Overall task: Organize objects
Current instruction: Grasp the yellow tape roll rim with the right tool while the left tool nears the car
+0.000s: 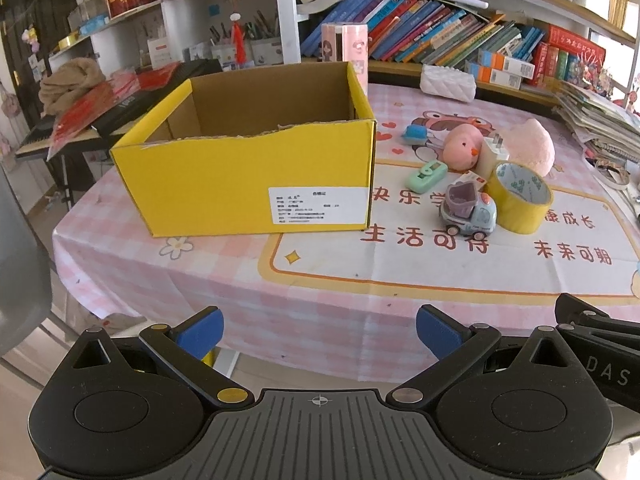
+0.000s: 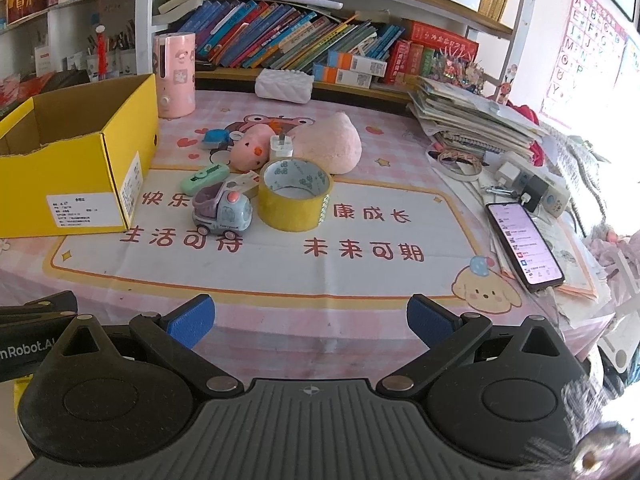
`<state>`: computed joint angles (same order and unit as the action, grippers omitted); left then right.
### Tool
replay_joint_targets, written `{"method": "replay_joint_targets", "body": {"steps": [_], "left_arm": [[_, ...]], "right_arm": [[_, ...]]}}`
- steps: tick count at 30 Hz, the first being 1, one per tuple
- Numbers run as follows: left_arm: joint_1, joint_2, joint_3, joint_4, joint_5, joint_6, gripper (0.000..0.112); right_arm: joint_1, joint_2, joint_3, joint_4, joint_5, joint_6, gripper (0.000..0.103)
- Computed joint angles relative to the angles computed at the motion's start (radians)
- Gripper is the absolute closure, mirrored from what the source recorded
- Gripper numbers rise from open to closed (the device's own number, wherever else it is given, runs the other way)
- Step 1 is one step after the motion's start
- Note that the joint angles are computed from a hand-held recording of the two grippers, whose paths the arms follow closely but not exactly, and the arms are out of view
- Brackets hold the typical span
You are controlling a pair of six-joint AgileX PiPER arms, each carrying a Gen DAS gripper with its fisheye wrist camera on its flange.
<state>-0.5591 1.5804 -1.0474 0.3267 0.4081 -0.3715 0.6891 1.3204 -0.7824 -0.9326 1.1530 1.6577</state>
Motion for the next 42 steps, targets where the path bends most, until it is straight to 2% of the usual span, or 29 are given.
{"method": "replay_joint_targets", "body": {"steps": [12, 22, 31, 35, 42], "left_arm": [[-0.02, 0.081, -0.102, -0.053, 0.012, 0.009, 0.009], [-0.075, 0.17, -0.212, 0.096, 0.02, -0.213, 0.009], [-0.107, 0.249, -0.308, 0.077, 0.025, -0.305, 0.009], [-0.144, 0.283, -0.351, 0.203, 0.056, -0.405, 0.009], [-0.16, 0.334, -0.425, 0.176, 0.104, -0.353, 0.009]], "right_arm": [[-0.213, -0.051, 0.058, -0.071, -0.235, -0.12, 0.0], [-0.497, -0.038, 0.046, -0.063, -0.519, -0.331, 0.0], [-0.737, 0.016, 0.014, 0.056, -0.746, -0.59, 0.0], [-0.814, 0.059, -0.011, 0.139, -0.815, -0.717, 0.0], [-0.901, 0.128, -0.047, 0.364, -0.918, -1.003, 0.0]]}}
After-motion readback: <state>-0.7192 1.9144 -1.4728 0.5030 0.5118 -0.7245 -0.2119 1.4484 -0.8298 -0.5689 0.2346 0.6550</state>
